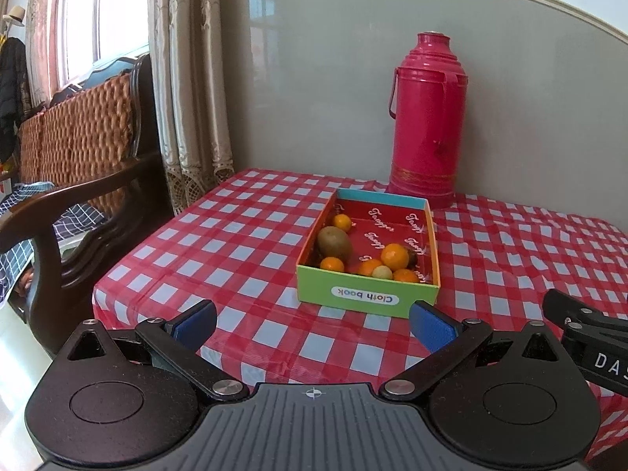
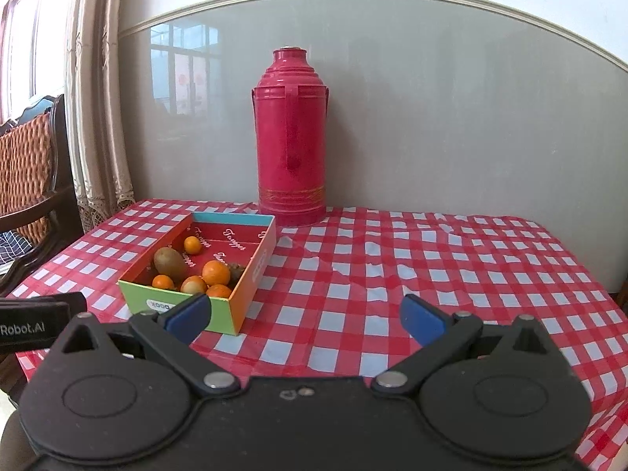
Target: Organize fruits
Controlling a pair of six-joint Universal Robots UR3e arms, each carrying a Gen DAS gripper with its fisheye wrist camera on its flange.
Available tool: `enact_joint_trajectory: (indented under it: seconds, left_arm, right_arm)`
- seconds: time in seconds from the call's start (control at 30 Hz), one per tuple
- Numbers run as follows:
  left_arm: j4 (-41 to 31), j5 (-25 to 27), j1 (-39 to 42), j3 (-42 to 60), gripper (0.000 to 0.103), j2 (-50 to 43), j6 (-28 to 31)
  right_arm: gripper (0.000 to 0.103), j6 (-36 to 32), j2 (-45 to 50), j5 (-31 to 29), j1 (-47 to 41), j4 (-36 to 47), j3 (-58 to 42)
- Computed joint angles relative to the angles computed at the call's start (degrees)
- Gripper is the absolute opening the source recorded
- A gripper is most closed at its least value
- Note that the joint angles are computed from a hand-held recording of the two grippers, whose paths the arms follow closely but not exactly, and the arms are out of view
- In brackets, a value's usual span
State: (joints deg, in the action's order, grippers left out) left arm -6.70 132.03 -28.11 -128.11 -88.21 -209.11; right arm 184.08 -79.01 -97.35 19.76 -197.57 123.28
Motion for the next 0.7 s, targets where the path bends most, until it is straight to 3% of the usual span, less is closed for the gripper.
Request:
enact_joint_trajectory:
  seconds: [0.7]
  left_arm:
    - [2.4, 1.5, -0.3, -1.5, 0.103, 1.1, 0.2]
  right_arm:
    - [0.097, -0.8, 2.3, -3.3, 3.6, -0.3, -3.6]
